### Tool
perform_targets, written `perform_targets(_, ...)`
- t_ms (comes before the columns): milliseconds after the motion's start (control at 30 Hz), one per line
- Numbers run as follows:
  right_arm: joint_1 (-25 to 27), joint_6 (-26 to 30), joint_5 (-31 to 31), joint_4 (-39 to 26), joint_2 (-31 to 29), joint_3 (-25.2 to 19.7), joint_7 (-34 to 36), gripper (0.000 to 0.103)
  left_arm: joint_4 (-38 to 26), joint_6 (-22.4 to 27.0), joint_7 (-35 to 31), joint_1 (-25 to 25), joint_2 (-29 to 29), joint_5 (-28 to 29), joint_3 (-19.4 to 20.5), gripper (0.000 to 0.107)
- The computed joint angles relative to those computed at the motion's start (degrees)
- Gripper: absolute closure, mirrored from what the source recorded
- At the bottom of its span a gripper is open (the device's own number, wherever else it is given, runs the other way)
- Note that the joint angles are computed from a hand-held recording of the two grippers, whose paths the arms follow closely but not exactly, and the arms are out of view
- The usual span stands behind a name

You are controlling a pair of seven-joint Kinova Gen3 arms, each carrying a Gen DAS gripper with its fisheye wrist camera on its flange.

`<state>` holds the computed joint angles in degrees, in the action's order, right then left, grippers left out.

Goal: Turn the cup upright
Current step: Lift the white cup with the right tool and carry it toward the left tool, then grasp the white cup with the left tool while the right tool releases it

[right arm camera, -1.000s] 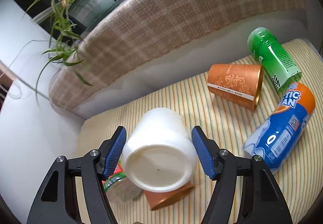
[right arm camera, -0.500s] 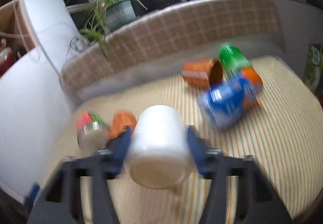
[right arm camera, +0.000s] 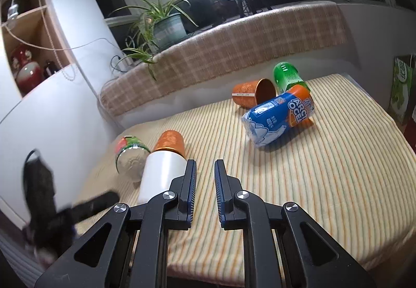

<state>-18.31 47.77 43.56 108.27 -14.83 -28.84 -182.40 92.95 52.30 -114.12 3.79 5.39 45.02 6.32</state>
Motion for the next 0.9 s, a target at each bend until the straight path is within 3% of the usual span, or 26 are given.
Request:
perform_targets(100,-0.5,0.3,-1.9,0.5,-1.1,0.6,1.8,0.090,-4.0,4.8,3.1,-0.9,3.4,0.8,0.0,0.005)
perform_targets(167,-0.4,1.2,-3.0,0.6,-1.9,0.2,3.0,0.083,-6.3,6.8,5.5,-1.2,5.3,0.1,0.4,0.005)
perform_targets(233,0.3,2.2,-3.2,0.8,-2.4,-1.1,2.8,0.046,-9.0,9.1,7.8,-1.3,7.5,-0.7,1.0,0.005)
perform_targets(300,1.2,2.4,-2.6,1.7,-3.4,-2.6,1.5,0.031,-11.4,10.5,10.2,-0.9,9.0,-2.3,1.6,0.005)
perform_targets(500,2.6,2.3,-5.7,2.6,-5.4,-3.2,3.2,0.030,-17.7,12.7,16.2,1.6,12.7,-8.2,3.0,0.005)
perform_targets(733,6.2,0.2,-10.7,5.4,-8.6,-3.0,4.7,0.030,-21.3,14.9,19.6,2.3,16.2,-10.6,4.3,0.006)
perform_targets(900,9.1,-0.6,-13.6,5.9,-9.5,-3.7,6.8,0.030,-22.2,15.7,20.6,2.4,17.2,-10.7,4.8,0.020)
